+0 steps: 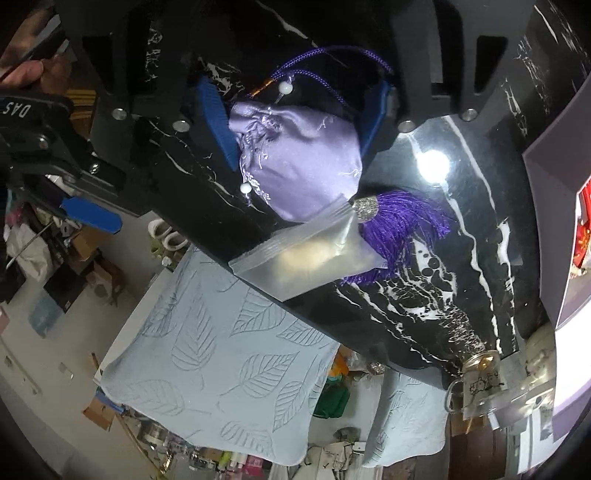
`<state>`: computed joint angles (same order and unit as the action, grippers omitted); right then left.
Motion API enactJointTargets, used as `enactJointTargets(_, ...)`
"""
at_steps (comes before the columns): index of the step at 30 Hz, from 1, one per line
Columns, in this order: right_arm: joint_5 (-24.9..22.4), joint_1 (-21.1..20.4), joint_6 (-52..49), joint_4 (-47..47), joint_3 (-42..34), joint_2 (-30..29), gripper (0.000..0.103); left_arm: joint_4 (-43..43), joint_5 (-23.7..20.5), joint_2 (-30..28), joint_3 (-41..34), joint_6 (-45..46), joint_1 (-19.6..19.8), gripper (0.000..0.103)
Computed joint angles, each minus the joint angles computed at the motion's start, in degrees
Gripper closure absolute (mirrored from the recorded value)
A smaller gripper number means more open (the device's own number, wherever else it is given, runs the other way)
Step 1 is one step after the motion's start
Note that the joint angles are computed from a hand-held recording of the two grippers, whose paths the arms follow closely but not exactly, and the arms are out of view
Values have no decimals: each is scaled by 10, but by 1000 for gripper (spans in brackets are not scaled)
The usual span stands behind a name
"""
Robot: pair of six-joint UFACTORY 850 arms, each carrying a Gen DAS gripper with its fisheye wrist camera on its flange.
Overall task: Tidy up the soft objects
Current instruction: 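Grasp the purple satin pouch with the left gripper while the right gripper grasps the clear zip bag, then lift the purple pouch and clear zip bag off the table with both grippers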
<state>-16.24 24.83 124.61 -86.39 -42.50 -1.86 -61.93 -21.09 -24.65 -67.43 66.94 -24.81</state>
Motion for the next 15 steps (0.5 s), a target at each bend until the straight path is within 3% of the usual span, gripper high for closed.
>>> enactJointTargets(15, 45, 1, 18, -44, -58, -51, 17, -16, 32, 39, 31, -14, 43, 47)
